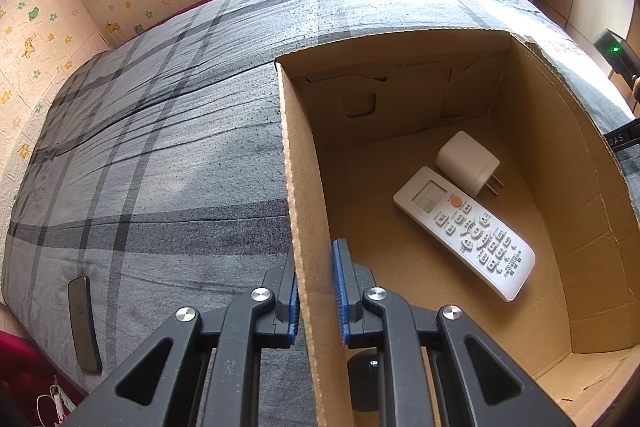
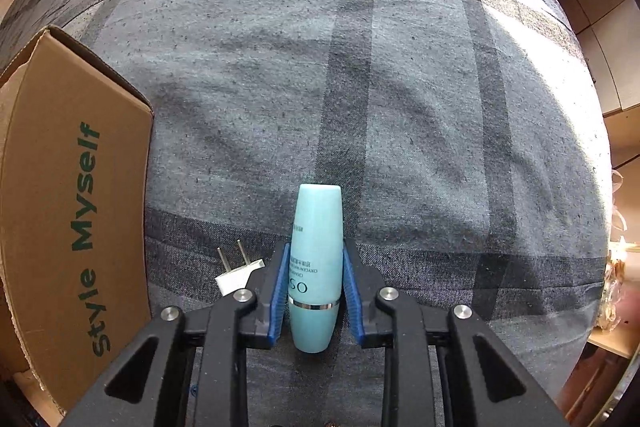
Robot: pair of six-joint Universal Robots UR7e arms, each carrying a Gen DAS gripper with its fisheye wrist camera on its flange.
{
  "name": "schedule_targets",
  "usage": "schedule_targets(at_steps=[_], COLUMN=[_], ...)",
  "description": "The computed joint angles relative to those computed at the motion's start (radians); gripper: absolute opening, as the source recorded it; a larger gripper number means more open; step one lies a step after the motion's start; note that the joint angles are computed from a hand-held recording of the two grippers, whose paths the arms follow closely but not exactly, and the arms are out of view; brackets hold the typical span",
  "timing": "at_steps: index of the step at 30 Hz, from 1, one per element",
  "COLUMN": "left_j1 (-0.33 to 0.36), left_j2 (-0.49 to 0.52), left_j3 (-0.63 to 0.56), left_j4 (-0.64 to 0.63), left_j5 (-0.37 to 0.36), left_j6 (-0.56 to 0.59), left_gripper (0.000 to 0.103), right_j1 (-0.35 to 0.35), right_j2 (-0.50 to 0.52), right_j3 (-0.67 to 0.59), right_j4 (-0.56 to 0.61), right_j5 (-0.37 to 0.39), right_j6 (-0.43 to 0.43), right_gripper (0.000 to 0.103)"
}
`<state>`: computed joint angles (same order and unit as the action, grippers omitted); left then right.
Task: Organize rigid objects
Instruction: 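Carry the green tube into the box and release it with the right gripper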
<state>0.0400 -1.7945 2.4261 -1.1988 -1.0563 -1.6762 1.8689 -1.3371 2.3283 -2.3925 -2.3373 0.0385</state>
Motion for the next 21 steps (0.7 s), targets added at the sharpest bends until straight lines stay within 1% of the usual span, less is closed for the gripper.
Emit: schedule_targets(at_steps=[6,11,18,21], left_j1=[0.000,0.001,0.001,0.000], left_j2=[0.000,0.001,0.000,0.000], left_j3=[0.000,0.000,0.001,0.001], left_j4=[0.000,-0.001,-0.001,-0.001], left_j5=[0.000,0.000,0.001,0.000], left_j6=[0.000,0.001,-0.001,-0.001], left_gripper=[0.016,0.016,0.016,0.016], right_j1=[0.031,0.076,0.129,0.165], right_j2=[-0.014,-0.033,-0.057,-0.068], right_j3=[-0.022,-0.052,-0.076,-0.088], right_j4=[0.069,0.166,0.240,0.291], right_j5=[0.001,0.004,0.003,0.010], right_j6=[0.016,0.052,0.046,0.056], right_gripper=[0.027,0.027,0.027,0.027])
